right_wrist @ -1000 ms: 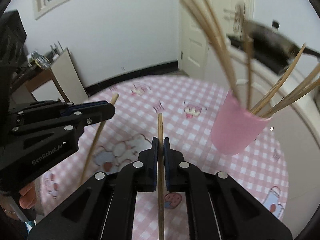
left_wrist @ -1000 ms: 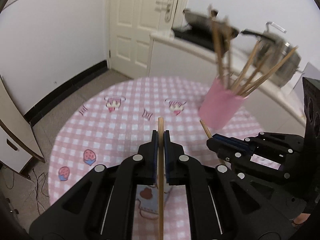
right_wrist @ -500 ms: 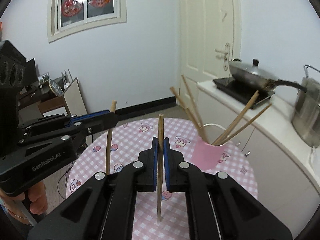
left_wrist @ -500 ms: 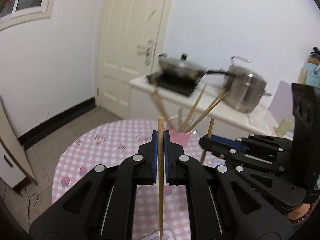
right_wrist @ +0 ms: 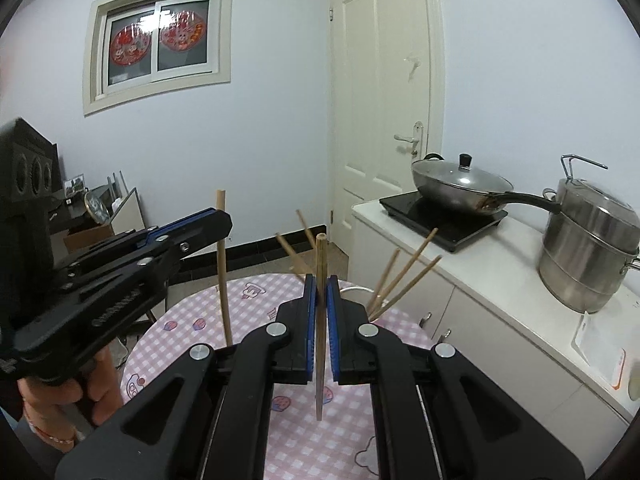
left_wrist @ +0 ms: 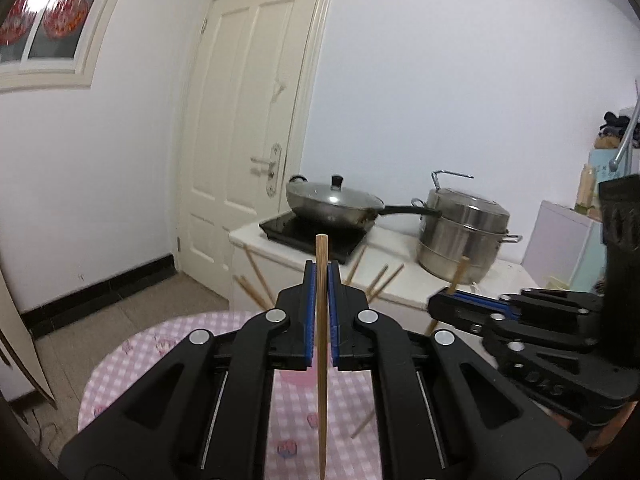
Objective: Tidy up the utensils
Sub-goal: 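Lift both held chopsticks upright and carry them toward the pink cup, then lower both chopsticks into the pink cup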
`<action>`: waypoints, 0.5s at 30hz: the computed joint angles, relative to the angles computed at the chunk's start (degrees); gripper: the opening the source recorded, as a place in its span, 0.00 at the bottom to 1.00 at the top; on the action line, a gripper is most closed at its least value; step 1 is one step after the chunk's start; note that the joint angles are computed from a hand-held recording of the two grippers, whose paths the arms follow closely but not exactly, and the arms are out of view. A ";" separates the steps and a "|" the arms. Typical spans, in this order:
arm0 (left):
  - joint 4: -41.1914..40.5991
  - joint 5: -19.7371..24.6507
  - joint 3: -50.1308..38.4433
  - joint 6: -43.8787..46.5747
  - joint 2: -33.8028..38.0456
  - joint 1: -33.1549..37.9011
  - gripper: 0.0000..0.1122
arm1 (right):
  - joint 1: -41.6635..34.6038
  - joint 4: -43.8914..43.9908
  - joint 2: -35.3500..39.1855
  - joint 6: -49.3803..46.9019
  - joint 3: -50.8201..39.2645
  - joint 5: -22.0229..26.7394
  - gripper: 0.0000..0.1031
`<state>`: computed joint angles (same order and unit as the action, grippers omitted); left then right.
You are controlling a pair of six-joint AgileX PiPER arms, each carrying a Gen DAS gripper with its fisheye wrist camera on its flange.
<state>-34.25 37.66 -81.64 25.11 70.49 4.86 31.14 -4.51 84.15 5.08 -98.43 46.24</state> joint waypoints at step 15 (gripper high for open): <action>34.78 -13.86 -2.85 -35.99 6.93 -13.89 0.05 | -7.97 18.42 1.18 -10.87 -2.98 -0.45 0.04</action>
